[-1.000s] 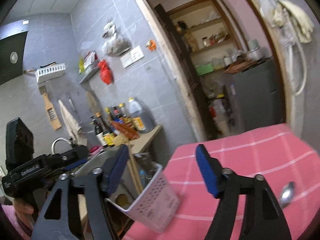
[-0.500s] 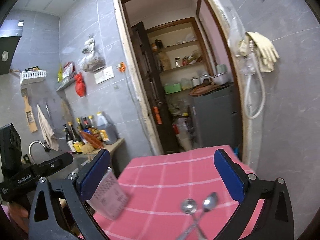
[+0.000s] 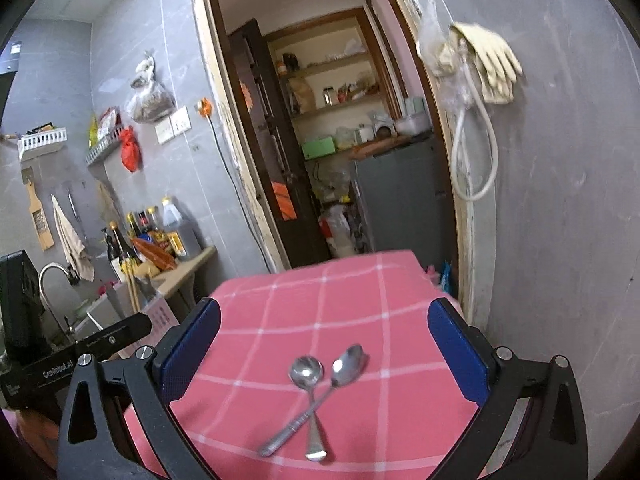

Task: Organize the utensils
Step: 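Grasp one spoon with the left tool while the right tool grasps the other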

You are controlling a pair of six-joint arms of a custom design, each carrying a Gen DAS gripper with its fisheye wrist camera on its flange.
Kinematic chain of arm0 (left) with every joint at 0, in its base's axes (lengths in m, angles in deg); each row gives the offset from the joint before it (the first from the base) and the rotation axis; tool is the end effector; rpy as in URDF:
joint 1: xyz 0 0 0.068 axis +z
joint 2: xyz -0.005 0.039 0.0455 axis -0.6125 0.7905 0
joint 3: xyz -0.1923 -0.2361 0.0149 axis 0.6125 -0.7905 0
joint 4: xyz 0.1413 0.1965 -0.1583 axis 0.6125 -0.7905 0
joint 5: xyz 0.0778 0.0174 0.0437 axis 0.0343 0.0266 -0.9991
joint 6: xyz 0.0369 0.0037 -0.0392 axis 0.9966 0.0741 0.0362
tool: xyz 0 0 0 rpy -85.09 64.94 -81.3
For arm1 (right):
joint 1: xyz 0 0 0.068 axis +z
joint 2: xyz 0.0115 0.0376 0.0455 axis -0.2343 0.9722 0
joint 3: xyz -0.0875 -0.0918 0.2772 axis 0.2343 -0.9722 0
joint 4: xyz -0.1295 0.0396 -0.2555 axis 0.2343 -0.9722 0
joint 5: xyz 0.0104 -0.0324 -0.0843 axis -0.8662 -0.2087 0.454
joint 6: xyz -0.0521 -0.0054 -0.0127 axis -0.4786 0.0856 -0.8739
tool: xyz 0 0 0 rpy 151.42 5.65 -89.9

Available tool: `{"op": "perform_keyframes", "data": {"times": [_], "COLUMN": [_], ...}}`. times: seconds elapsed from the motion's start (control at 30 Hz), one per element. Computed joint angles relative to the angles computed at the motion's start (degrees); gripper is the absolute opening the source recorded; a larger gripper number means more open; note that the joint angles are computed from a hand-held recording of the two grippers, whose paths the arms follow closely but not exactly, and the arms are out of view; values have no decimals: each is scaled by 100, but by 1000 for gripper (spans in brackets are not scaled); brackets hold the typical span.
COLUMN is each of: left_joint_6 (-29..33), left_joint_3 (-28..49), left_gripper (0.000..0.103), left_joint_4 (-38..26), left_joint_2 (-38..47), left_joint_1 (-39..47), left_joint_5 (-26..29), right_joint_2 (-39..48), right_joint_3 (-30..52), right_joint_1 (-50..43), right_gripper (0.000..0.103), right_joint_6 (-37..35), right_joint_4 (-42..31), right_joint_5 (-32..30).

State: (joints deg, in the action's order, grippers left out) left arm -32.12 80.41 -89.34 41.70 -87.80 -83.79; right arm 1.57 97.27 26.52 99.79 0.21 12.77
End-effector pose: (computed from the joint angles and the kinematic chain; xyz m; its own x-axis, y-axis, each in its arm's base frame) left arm 0.1192 -0.0997 0.2715 -0.3863 -0.3867 -0.8374 -0.3242 0.9069 -0.2692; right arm 0.2218 0.1854 0.2635 -0.4645 0.0364 -0.8848 -0.5003 0.8136 0.2961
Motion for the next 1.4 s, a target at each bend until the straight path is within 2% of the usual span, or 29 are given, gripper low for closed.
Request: {"op": "perform_keyframes", "data": {"times": [0.17,0.33,0.43,0.5,0.6,0.9,1.03,1.2,1.33,1.4], "left_joint_6": [317,728,896,1012,1149,1220,1387,1493,1566,1597], "left_joint_3": [-296,-470,-538,-523,-533,-526,-438,-403,-395,-394], "left_gripper": [102,102,96,86,78,56,50,33,29,24], "left_joint_4": [888,1778,2251,2499,2788,3472,3684,3887,3953,3976], "left_joint_2": [439,991,1297,1580,1897,2685,3000,3298,3350,3365], "left_joint_1": [635,1182,1497,1713,1987,2593,2817,2993,3097,3200], "left_joint_5": [644,1450,1934,2271,2699,3698,4076,4440,4653,4839], "right_joint_2": [666,1539,2005,2320,2661,3529,3732,3990,4084,4116], "right_joint_3": [-54,229,386,552,762,1398,1639,1947,2040,2074], "right_joint_1": [-417,-862,-999,-1022,-1036,-1003,-954,-909,-860,-848], "right_gripper": [102,102,98,87,75,52,45,35,30,25], "right_joint_6": [-127,-196,-235,-308,-393,-570,-586,-640,-749,-784], "right_joint_4": [355,405,449,403,300,-26,-161,-388,-478,-519], "right_joint_5": [-686,-1693,-2113,-2282,-2455,-3021,-3128,-3244,-3303,-3342]}}
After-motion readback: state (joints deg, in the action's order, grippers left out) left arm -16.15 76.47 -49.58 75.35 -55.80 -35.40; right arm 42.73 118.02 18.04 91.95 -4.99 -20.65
